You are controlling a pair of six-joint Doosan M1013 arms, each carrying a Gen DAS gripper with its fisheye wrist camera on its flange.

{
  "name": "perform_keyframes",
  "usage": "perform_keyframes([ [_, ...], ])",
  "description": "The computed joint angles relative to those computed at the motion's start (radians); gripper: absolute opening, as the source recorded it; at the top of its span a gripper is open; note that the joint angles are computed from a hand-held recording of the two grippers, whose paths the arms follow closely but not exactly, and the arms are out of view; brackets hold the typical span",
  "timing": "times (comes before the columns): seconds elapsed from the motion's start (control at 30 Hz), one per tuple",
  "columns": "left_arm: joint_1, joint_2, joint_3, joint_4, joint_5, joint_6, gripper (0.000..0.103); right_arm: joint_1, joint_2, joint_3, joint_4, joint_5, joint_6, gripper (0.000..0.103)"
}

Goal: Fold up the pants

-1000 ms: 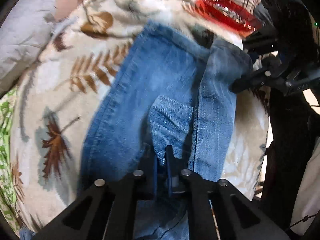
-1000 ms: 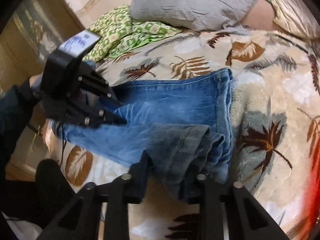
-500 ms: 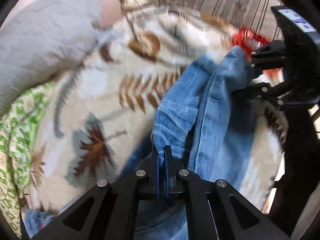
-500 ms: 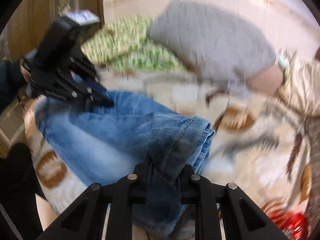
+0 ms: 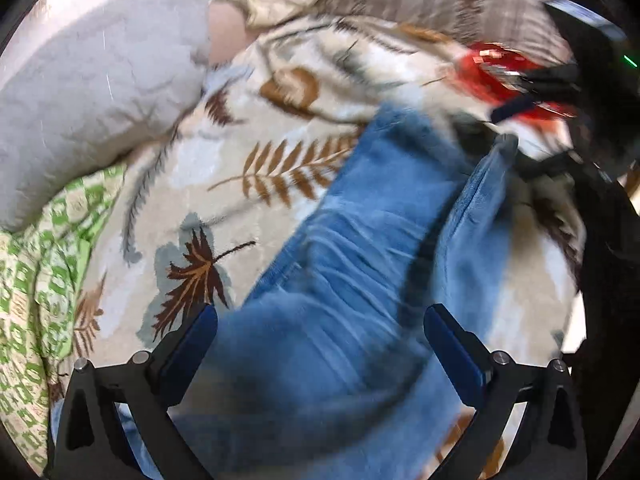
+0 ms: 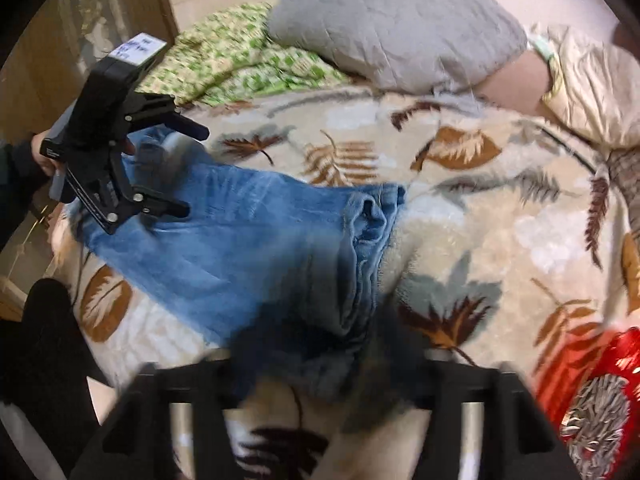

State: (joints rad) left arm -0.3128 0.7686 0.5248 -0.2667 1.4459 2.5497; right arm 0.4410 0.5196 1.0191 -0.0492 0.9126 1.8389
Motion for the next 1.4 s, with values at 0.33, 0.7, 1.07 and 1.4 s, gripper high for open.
perform_keyframes([
  [0.33,0.004,-0.098,0.216,0.031,-0.084,0.248,0.101,0.029,0.072,-0.133,0.027,0.16,-0.249,0.071],
  [0.7,0.004,-0.08,0.189,0.062,-0.103,0.205,0.007,0.066,0.142,-0.244,-0.153,0.277,-0.323,0.007],
  [1.07,0.023,-0.121,0.21,-0.058,-0.234,0.126,0.007,0.06,0.125,-0.278,-0.367,0.076,-0.177,0.007],
  [1.4,0.015,-0.156,0.35,0.0,-0.133,0.146,0.007,0.049,0.074,-0.095,-0.045,0.169,-0.281,0.007],
])
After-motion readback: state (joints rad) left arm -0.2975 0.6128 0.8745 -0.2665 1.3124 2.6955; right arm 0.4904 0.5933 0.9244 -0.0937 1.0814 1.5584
